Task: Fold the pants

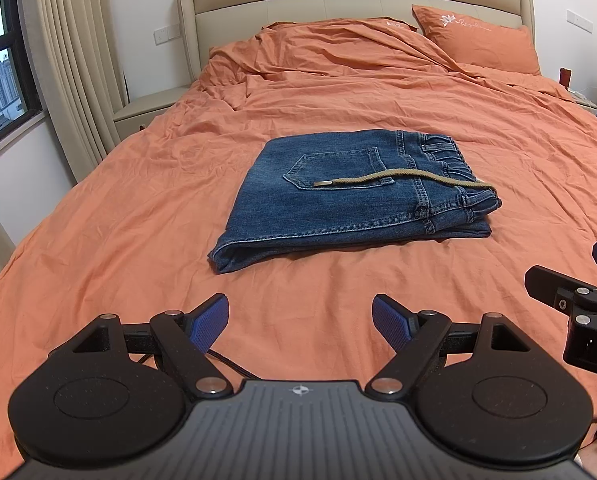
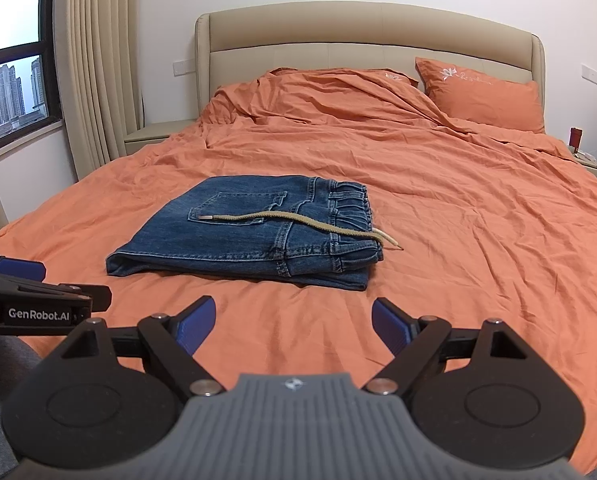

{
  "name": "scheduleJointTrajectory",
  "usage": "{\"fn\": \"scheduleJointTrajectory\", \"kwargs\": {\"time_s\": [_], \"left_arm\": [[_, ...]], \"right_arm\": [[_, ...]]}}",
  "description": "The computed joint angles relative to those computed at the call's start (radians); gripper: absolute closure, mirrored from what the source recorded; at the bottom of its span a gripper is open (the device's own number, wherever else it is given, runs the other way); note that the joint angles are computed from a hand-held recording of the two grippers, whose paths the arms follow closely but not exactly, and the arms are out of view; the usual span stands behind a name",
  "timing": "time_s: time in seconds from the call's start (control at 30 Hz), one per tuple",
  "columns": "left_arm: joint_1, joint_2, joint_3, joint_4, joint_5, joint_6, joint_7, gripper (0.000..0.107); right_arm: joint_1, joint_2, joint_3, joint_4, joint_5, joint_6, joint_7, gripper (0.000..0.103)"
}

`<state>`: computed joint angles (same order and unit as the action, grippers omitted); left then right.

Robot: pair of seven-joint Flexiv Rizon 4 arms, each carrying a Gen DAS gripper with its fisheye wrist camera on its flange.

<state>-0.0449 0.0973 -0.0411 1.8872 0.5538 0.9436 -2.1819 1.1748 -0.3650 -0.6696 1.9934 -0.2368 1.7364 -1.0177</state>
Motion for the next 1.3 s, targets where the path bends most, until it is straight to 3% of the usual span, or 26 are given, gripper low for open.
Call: {"fn": "scheduleJointTrajectory", "kwargs": {"time_s": [0.7,1.3], "left_arm": [[0.005,0.001,0.005,0.010,-0.016,0.027,0.032,0.012],[0.012,-0.001,0.008,0.015,-0.032,0.040,0.054,0.012]], "right_arm": [[0.017,0.000,-0.022,0.006,-0.018,-0.005,0.029,0.021],[-0.032,0.003,0.024,-0.003,-0.058,-0.022,0.060,0.021]]}}
